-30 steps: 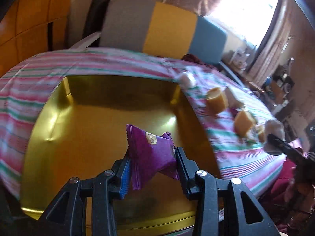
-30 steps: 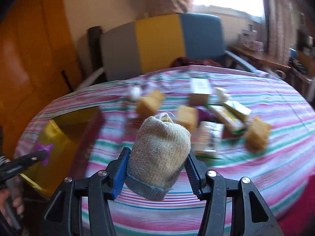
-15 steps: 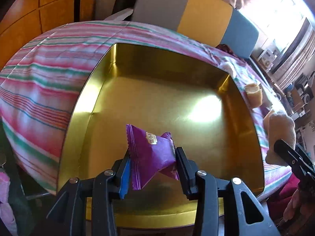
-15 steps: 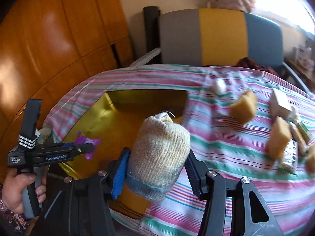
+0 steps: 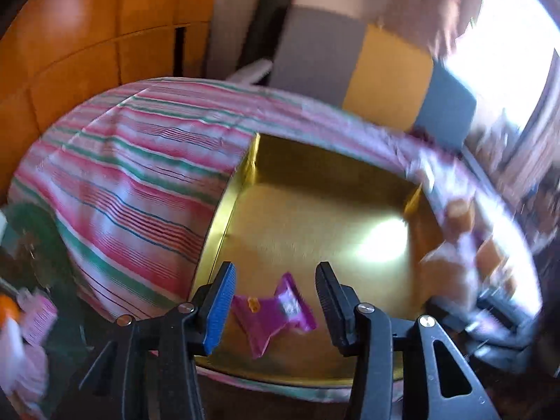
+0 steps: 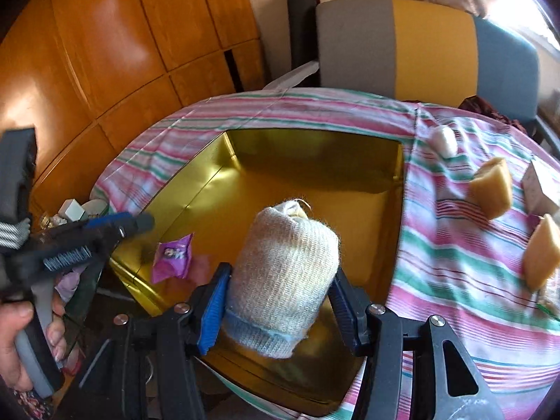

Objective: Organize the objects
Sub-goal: 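Carry both held items over the gold tray and open both tools to drop them, then grasp the granola bar packet with the right tool while the left tool approaches a yellow sponge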

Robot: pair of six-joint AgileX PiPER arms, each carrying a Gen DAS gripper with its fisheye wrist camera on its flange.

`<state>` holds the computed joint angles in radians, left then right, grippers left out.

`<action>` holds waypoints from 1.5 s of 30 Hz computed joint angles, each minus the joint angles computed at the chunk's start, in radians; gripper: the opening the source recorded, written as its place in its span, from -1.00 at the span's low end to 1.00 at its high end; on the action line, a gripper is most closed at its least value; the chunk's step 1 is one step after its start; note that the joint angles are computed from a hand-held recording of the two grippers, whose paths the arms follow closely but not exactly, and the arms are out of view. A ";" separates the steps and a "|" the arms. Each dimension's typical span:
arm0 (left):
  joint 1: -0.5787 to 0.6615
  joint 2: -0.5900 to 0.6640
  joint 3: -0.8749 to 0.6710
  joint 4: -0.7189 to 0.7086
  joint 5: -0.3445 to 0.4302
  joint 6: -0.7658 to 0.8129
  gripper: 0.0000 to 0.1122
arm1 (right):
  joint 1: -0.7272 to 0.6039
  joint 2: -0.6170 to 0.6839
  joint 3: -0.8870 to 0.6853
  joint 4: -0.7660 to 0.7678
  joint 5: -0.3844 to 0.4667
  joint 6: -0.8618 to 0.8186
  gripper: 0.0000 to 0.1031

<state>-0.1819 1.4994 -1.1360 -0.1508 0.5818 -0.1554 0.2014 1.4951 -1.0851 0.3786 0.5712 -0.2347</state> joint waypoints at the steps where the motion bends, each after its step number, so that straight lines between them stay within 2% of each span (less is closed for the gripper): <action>1: 0.012 -0.007 0.010 -0.016 -0.014 -0.008 -0.14 | 0.010 0.018 -0.012 0.002 0.003 0.001 0.08; 4: 0.041 -0.016 0.031 -0.050 -0.038 -0.029 -0.14 | 0.047 0.077 -0.050 -0.014 0.005 0.028 0.08; 8: 0.028 -0.017 0.037 0.050 -0.056 -0.133 -0.14 | 0.080 0.136 -0.088 -0.001 0.011 0.036 0.08; 13: 0.019 -0.027 0.053 0.057 -0.081 -0.141 -0.14 | 0.090 0.189 -0.111 0.069 0.015 -0.002 0.12; 14: 0.019 -0.022 0.050 0.056 -0.084 -0.136 -0.14 | 0.088 0.193 -0.114 0.081 0.016 -0.006 0.27; 15: 0.016 -0.020 0.048 0.065 -0.083 -0.142 -0.14 | 0.086 0.189 -0.110 0.084 0.012 -0.004 0.39; 16: 0.015 -0.017 0.048 0.067 -0.088 -0.144 -0.14 | 0.085 0.174 -0.096 0.082 -0.003 -0.003 0.42; 21: 0.012 -0.033 0.066 0.065 -0.104 -0.149 -0.14 | 0.094 0.100 -0.044 0.014 -0.068 0.036 0.46; 25: 0.001 -0.036 0.071 0.067 -0.109 -0.144 -0.14 | 0.082 0.059 -0.031 -0.015 -0.076 0.061 0.50; 29: 0.001 -0.035 0.077 -0.047 -0.123 -0.020 -0.14 | 0.067 0.023 -0.027 -0.058 -0.075 0.086 0.51; 34: -0.032 -0.038 0.081 -0.091 -0.136 0.045 -0.10 | 0.017 -0.031 -0.006 -0.106 -0.076 0.115 0.52; 37: -0.055 -0.034 0.080 -0.089 -0.135 0.054 0.15 | -0.032 -0.069 0.015 -0.143 -0.073 0.132 0.52; 45: -0.113 -0.042 0.087 -0.110 -0.136 0.087 0.16 | -0.303 -0.155 0.114 -0.055 -0.044 0.008 0.52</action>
<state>-0.2945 1.4575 -1.0494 -0.2605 0.4462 -0.0686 -0.1017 1.3399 -0.9710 0.3236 0.5272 -0.2266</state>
